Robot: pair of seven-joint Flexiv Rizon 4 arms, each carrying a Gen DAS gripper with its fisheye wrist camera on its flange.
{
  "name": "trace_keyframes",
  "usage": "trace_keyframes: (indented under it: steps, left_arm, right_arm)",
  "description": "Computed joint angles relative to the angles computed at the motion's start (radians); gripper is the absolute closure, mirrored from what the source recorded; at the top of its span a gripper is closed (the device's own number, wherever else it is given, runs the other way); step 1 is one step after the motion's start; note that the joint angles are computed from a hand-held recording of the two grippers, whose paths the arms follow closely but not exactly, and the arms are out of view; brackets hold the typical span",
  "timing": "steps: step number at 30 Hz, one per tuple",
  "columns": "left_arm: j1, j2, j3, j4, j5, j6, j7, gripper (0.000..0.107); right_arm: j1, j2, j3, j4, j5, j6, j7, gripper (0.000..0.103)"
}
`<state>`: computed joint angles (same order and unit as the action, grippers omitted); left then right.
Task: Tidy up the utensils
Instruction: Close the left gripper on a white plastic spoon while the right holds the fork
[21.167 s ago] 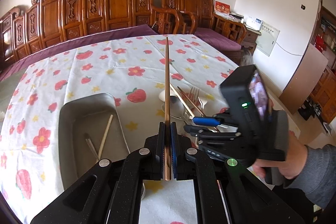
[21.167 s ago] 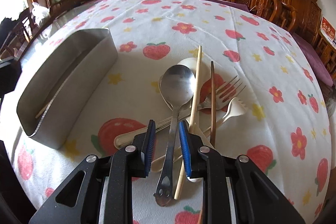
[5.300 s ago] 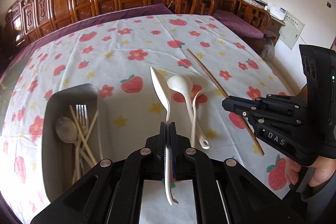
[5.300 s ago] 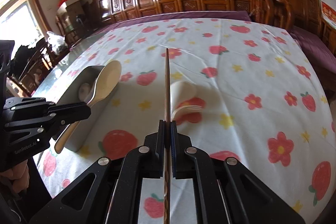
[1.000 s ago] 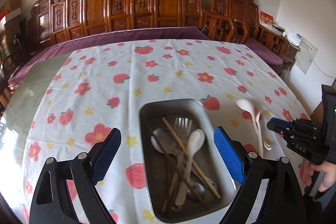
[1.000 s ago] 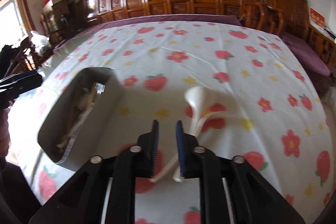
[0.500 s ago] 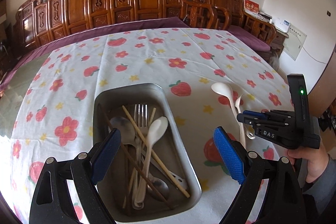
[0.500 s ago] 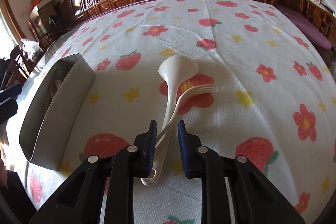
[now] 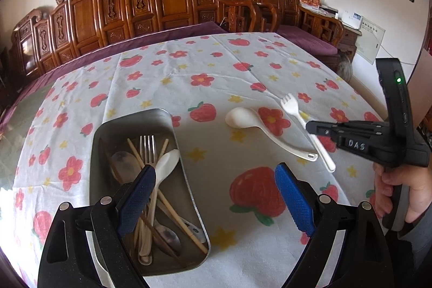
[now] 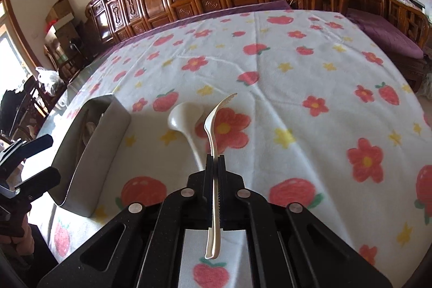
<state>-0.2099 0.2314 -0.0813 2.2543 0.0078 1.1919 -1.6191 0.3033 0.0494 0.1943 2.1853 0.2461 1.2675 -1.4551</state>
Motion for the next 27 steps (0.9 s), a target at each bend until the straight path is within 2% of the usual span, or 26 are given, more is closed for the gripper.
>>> trace_keyframes:
  steps: [4, 10, 13, 20, 27]
  left_arm:
    - [0.012, -0.019, -0.032, -0.039, 0.045, -0.026, -0.046, 0.021]
    - [0.007, -0.085, -0.058, -0.107, 0.102, -0.049, -0.141, 0.021]
    - [-0.006, -0.130, -0.061, -0.146, 0.128, -0.057, -0.176, 0.021]
    - [-0.048, -0.241, -0.047, -0.239, 0.192, -0.081, -0.234, 0.021]
    - [-0.085, -0.332, -0.022, -0.287, 0.123, -0.088, -0.217, 0.036]
  right_arm:
    - [-0.024, 0.003, -0.025, 0.005, 0.005, 0.008, -0.043, 0.099]
    - [-0.067, -0.026, -0.043, 0.009, -0.056, 0.002, -0.037, 0.100]
    - [-0.078, -0.029, -0.043, 0.001, -0.037, 0.000, -0.063, 0.099]
    - [-0.082, -0.020, -0.045, -0.043, 0.105, -0.034, -0.171, 0.099]
    - [-0.083, -0.015, -0.044, -0.059, 0.146, -0.046, -0.198, 0.099]
